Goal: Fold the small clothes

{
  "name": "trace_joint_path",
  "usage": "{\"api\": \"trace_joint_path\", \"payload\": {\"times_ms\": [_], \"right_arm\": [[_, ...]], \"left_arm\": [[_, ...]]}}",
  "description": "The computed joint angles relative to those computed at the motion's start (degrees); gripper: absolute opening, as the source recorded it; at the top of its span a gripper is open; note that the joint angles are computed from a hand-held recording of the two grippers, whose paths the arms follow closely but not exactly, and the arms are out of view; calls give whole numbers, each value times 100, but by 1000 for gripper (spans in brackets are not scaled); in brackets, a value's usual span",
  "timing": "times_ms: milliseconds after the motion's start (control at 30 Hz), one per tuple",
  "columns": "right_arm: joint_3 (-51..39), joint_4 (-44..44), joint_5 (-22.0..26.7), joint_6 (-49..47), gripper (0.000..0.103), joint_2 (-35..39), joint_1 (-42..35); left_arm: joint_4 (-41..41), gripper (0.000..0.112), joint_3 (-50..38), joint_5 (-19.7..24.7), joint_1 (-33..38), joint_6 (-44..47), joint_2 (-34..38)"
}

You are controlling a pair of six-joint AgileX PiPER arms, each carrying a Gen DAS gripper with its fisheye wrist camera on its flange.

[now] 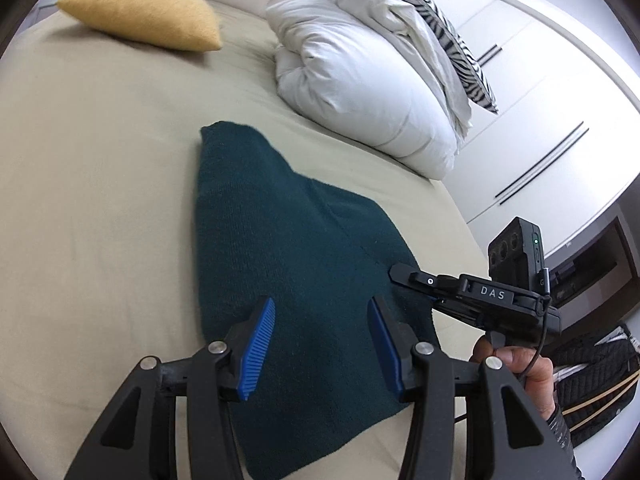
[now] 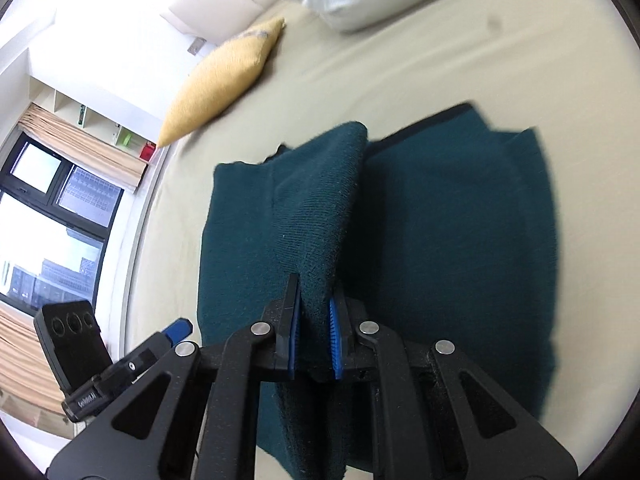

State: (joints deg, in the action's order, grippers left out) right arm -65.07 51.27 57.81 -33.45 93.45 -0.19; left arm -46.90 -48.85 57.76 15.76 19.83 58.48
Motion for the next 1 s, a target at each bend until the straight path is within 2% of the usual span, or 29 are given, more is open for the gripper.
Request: {"api": "trace_joint_path", "payload": {"times_ms": [200, 300, 333, 433, 600, 733, 767, 800, 833, 867, 900, 933, 1000], "right_arm": [[-138, -33, 619, -580, 11, 27, -1222], [-154, -66, 803, -752, 11, 59, -1752], [-174, -4, 760, -759, 11, 147, -1696], [-48, -85, 637, -973, 10, 351, -1936], [314, 410, 496, -1547, 10, 723, -2254], [418, 537, 629, -1705, 12, 882, -2351], [447, 501, 639, -1619, 16, 833, -2380], [520, 257, 421, -1418, 28, 575, -2286], [617, -13, 130, -1183, 32, 262, -2157], [723, -218, -207, -960, 32, -32, -1982], [847, -255, -320, -931, 32, -416, -1944], [956, -99, -205, -1132, 32, -726, -2010], [1077, 313, 367, -1619, 32, -1166, -2142]], "left_arm": [[1216, 51, -568, -1090, -1869, -1296, 437], [1772, 51, -697, -1446, -2461, -1790, 725], [1983, 51, -714, -1560, -2644, -1980, 867], [2210, 50, -615, -1771, -2879, -2188, 1160], [2471, 50, -374, -2001, -3048, -2201, 1096], [2169, 50, -255, -2040, -2917, -1843, 1153], [2127, 50, -197, -2063, -2902, -1766, 1115], [2122, 50, -181, -2033, -2882, -1748, 1059], [2139, 50, -191, -1999, -2866, -1782, 1030], [2263, 50, -253, -1935, -2887, -1963, 998], [2464, 50, -347, -1839, -2913, -2215, 924], [2601, 50, -399, -1824, -2947, -2375, 872], [3240, 50, -588, -1884, -3129, -2885, 746]]}}
